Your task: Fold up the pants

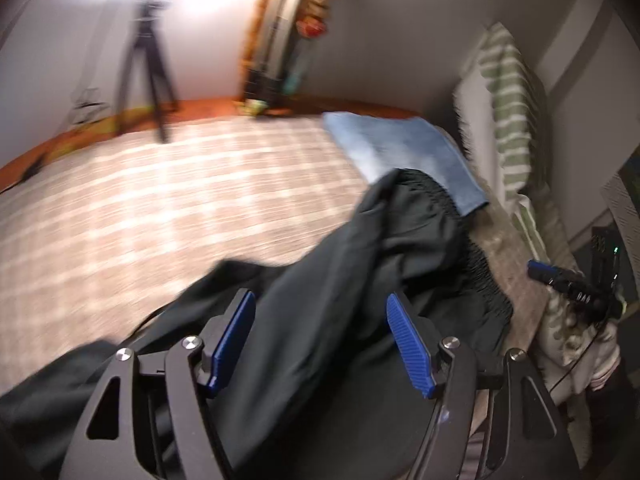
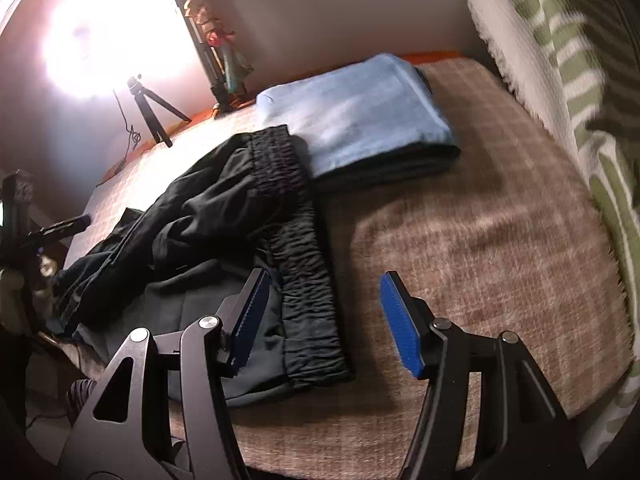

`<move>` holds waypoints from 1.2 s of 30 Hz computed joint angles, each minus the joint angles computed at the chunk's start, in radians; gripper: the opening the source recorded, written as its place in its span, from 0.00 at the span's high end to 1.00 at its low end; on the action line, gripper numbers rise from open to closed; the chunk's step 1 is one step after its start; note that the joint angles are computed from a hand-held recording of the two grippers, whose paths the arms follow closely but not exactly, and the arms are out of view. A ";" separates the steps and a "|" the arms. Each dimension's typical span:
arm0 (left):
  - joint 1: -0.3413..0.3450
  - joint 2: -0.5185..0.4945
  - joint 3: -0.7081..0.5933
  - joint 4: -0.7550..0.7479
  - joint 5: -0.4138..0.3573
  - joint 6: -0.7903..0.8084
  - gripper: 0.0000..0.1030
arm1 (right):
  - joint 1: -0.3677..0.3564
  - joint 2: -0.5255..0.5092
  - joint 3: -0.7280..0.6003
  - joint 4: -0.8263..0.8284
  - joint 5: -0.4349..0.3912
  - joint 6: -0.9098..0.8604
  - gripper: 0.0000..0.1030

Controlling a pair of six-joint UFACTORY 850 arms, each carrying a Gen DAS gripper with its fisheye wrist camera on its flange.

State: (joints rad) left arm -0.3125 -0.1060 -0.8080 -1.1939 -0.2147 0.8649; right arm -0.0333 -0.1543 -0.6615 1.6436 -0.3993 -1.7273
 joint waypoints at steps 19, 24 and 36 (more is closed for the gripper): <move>-0.031 -0.313 -0.267 0.390 -0.071 -0.399 0.36 | 0.096 -0.441 -0.581 -0.407 -0.193 0.354 0.41; -0.023 -0.317 -0.264 0.356 -0.087 -0.367 0.36 | 0.129 -0.574 -0.724 -0.500 -0.221 0.476 0.41; -0.046 -0.292 -0.244 0.320 -0.099 -0.310 0.47 | 0.148 -0.449 -0.588 -0.317 -0.248 0.225 0.79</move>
